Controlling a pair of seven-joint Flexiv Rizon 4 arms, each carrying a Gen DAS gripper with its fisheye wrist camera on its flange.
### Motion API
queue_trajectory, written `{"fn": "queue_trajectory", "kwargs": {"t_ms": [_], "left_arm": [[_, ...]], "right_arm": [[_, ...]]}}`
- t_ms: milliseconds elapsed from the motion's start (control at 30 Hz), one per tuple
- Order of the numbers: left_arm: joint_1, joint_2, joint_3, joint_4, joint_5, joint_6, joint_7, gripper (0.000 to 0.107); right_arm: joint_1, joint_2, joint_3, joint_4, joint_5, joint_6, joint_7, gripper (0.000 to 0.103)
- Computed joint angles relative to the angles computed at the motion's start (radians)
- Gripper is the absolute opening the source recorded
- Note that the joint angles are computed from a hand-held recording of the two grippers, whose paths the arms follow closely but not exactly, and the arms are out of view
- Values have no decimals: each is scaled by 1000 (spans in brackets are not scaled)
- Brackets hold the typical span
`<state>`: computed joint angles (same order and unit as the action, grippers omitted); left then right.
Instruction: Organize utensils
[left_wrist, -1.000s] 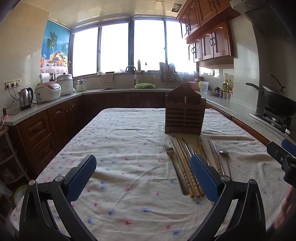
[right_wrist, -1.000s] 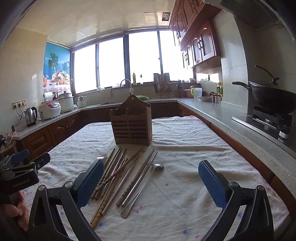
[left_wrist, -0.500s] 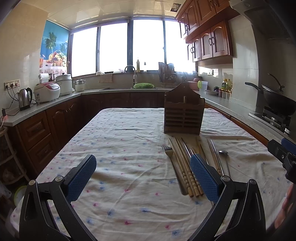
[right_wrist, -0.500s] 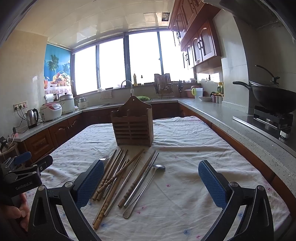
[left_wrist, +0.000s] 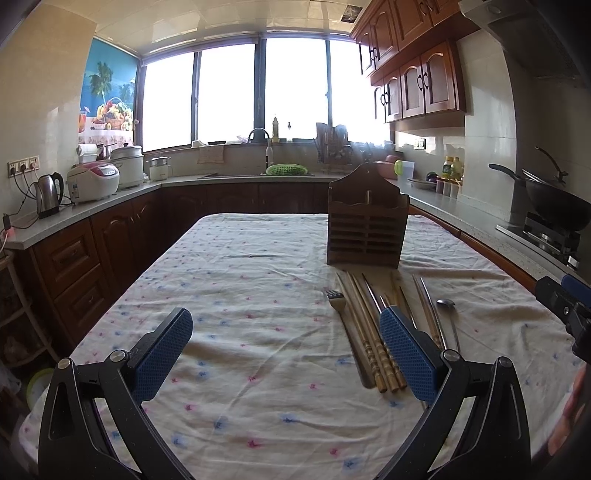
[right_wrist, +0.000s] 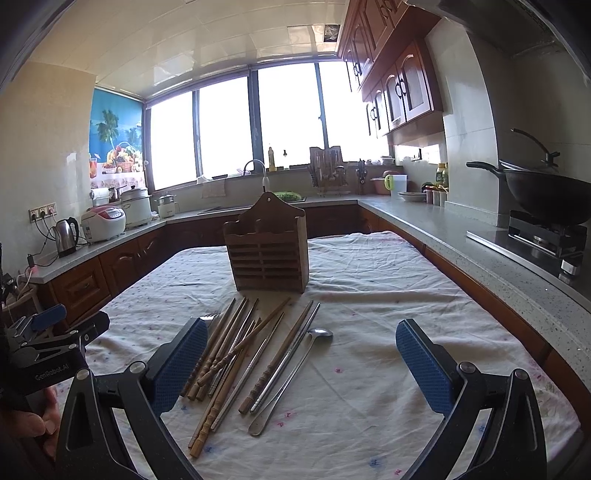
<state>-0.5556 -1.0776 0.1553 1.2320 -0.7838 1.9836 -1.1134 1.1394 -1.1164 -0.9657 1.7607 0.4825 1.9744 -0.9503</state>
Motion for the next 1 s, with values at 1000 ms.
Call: {"fn": "queue_trajectory", "kwargs": {"t_ms": [1000], "left_arm": [[113, -16, -31, -152, 202, -333, -209, 103]], "right_arm": [[-218, 221, 243, -15, -297, -139, 37, 102]]}}
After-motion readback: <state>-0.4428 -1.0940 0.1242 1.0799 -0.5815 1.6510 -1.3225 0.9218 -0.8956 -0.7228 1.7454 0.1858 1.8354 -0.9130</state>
